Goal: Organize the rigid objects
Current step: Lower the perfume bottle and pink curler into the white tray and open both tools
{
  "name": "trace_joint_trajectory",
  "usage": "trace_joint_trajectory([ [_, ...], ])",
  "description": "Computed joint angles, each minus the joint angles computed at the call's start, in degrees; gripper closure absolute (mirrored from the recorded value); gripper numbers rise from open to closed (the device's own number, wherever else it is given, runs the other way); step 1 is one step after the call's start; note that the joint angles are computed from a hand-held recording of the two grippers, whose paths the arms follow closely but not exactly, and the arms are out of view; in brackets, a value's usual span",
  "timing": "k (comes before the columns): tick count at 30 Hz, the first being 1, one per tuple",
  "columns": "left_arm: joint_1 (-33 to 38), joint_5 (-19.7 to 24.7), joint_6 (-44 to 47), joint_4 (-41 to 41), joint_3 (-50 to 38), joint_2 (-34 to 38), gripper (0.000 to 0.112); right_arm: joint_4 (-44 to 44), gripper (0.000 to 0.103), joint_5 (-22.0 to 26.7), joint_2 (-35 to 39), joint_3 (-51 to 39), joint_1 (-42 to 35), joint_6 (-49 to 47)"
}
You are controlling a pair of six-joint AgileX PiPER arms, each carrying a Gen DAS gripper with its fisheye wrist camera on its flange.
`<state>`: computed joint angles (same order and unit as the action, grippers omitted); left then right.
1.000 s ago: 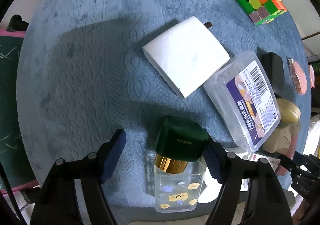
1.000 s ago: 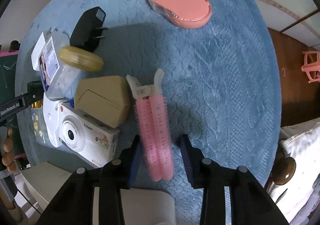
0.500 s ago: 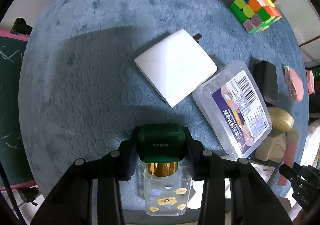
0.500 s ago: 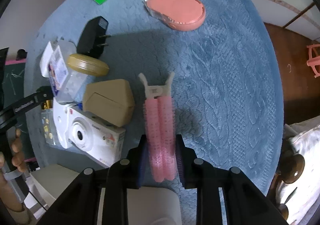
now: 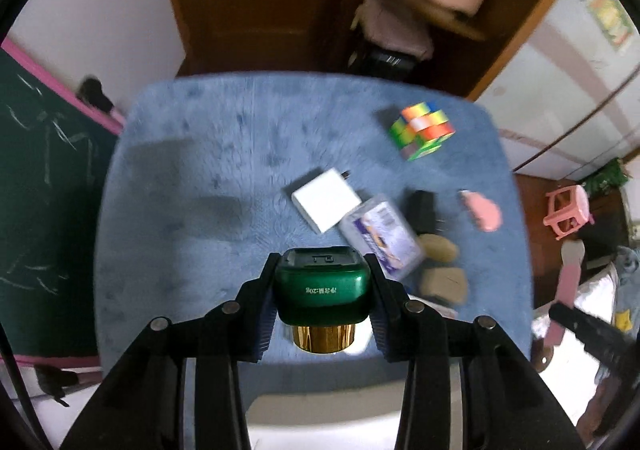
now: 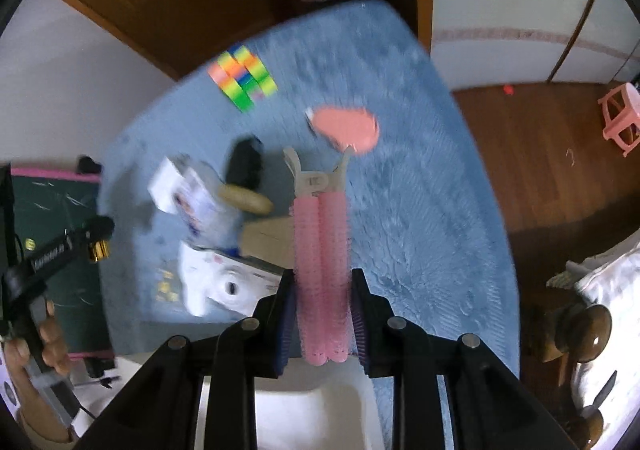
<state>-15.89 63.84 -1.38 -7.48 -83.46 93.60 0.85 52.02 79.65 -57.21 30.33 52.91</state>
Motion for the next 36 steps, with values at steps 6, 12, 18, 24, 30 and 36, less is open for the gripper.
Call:
trace_joint_trajectory([
  [6,2.16,4.26,5.95,-3.02,5.41,-12.33,0.070,-12.20,0.077,11.99,-2.13,-12.81,17.59,15.73],
  [12,-0.12,5.50,7.32,-4.03,17.87,-25.82,0.070,-15.98,0.077,16.89,-1.89,-18.70,30.80,24.40],
  [18,-9.33,0.98,1.89,2.04,33.97,-32.57,0.070,-13.64,0.077,14.26,1.48,-14.32,39.45,30.26],
  [24,-10.55,-9.53,-1.27,3.78,46.83,-29.86,0.070,-4.68,0.077,2.81,6.79,-3.84,40.38,30.30],
  [30,-11.33,-16.82,-3.03,3.93,52.87,-28.22,0.070,-1.04,0.077,-2.33,11.32,-0.03,40.92,29.33],
  [36,-13.16,-18.36,-4.44,3.92,54.92,-26.70,0.069,0.84,0.075,-3.77,14.12,-0.53,40.51,26.97],
])
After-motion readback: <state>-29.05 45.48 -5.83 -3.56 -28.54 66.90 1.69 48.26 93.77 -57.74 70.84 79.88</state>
